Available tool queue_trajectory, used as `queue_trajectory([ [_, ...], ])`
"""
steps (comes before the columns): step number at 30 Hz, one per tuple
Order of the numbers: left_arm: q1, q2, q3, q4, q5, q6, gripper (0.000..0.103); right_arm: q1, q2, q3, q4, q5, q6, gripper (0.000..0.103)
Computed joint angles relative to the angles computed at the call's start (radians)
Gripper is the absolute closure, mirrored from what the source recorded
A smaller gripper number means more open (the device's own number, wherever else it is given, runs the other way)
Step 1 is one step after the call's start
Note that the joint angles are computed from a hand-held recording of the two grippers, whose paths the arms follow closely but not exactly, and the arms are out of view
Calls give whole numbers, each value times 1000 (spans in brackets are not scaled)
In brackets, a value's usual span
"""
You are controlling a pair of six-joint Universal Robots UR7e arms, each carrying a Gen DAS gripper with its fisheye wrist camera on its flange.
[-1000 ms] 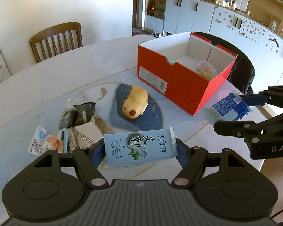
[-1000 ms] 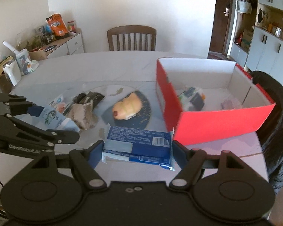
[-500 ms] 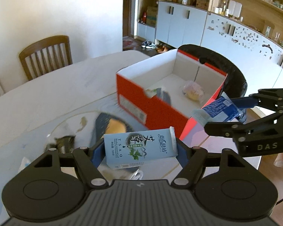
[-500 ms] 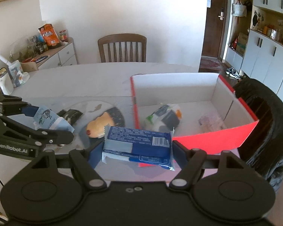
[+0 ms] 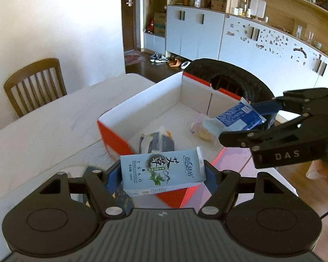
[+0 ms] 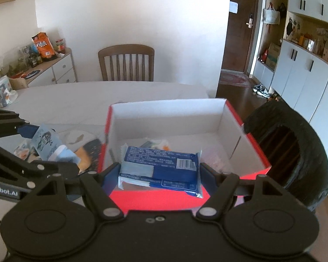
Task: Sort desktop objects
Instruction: 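Carry the milk carton with left tool while right tool carries wafer packet to box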
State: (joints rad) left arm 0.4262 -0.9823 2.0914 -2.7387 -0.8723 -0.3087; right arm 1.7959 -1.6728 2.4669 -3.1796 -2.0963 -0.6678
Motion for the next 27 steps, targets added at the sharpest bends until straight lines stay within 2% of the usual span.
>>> queue_trajectory([
  [10, 43, 123, -146, 24, -21, 59, 29, -82, 48, -94, 33, 47, -31, 27],
  [15, 73, 177, -219, 90, -46, 63, 29, -118, 80, -139, 66, 62, -30, 27],
  [21, 103, 240, -289, 149, -56, 58, 29, -144, 142, -200, 91, 66, -62, 27],
  [27, 126, 299, -362, 210, -53, 44, 29, -154, 206, -266, 139, 48, -56, 27],
])
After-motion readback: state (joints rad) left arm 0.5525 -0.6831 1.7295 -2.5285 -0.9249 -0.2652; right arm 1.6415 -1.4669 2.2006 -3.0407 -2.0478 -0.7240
